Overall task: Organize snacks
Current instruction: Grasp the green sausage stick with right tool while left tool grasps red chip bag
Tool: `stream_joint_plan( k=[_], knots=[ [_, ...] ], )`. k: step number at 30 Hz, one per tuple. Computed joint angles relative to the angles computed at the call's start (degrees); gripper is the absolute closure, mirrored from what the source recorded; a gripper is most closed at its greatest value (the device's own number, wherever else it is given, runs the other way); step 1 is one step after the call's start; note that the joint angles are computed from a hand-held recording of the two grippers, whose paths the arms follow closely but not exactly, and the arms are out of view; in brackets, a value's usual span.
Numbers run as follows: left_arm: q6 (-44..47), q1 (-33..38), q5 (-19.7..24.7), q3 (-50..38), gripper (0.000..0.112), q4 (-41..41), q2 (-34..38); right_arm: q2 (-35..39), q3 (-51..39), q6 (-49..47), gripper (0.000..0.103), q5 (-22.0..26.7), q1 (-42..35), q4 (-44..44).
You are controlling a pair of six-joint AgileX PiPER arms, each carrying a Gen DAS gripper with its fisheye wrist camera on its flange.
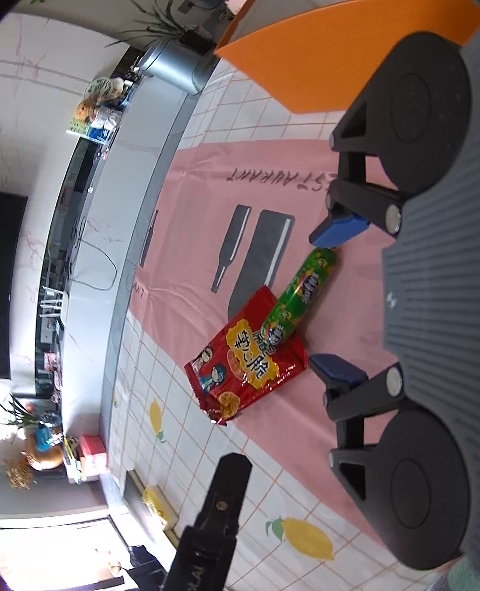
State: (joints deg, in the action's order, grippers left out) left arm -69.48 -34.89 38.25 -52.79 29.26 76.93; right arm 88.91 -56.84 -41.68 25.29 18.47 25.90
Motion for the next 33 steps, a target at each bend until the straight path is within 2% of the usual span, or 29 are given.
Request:
stream_joint_plan(
  k=[4,7,9,12,14,15,16,17,19,20,22,24,29,33],
  knots=[
    [5.7,4.6,-4.3,-0.6,0.031,-1.3,4.0,5.1,-3.9,-7.1,0.046,0.9,-0.8,4.6],
    [9.9,7.2,-6.1,-2.1,0.037,-3.1,7.1,7.6,-5.5,-12.0,0.046,0.8,-0.8,7.1],
    [12.0,8.5,-6.3,-3.4,0.044,-4.2,9.0,8.6,-5.9,-14.2,0.046,-0.1,-0.2,7.4],
    [14.7,9.9,-7.2,-5.0,0.056,-5.3,11.1,10.3,-7.2,-18.0,0.046,1.2,-0.7,10.4],
    [15.7,10.3,-6.9,-5.8,0.074,-6.1,12.1,11.2,-8.1,-19.1,0.048,2.4,-1.3,11.5],
    [16.2,10.5,-6.6,-6.1,0.078,-6.8,12.4,11.5,-8.2,-19.5,0.05,2.6,-1.4,11.8],
    [15.5,10.3,-6.1,-6.2,0.081,-6.7,12.4,11.7,-8.2,-20.1,0.053,2.6,-1.5,12.0],
    [13.9,10.0,-5.7,-6.2,0.089,-5.9,12.3,11.6,-7.9,-20.8,0.058,2.3,-1.6,12.2],
    [11.7,8.9,-4.1,-6.3,0.091,-5.0,11.9,11.3,-7.3,-22.1,0.063,1.8,-1.9,12.3],
    [10.4,8.2,-2.6,-6.6,0.097,-4.7,11.7,11.1,-7.0,-21.6,0.068,1.7,-1.9,11.5],
    [9.3,7.0,0.2,-7.4,0.097,-5.9,11.4,10.4,-6.4,-20.3,0.077,2.1,-2.4,9.7],
    [9.2,5.9,2.4,-7.9,0.097,-8.2,10.9,9.8,-6.3,-18.9,0.083,4.5,-3.6,9.2],
    [8.5,1.3,8.6,-9.5,0.097,-14.4,10.2,8.3,-5.8,-13.9,0.084,11.1,-7.3,9.9],
    [6.1,-2.6,10.5,-8.9,0.097,-18.0,9.0,6.5,-4.5,-9.6,0.084,15.2,-9.9,10.1]
  ],
)
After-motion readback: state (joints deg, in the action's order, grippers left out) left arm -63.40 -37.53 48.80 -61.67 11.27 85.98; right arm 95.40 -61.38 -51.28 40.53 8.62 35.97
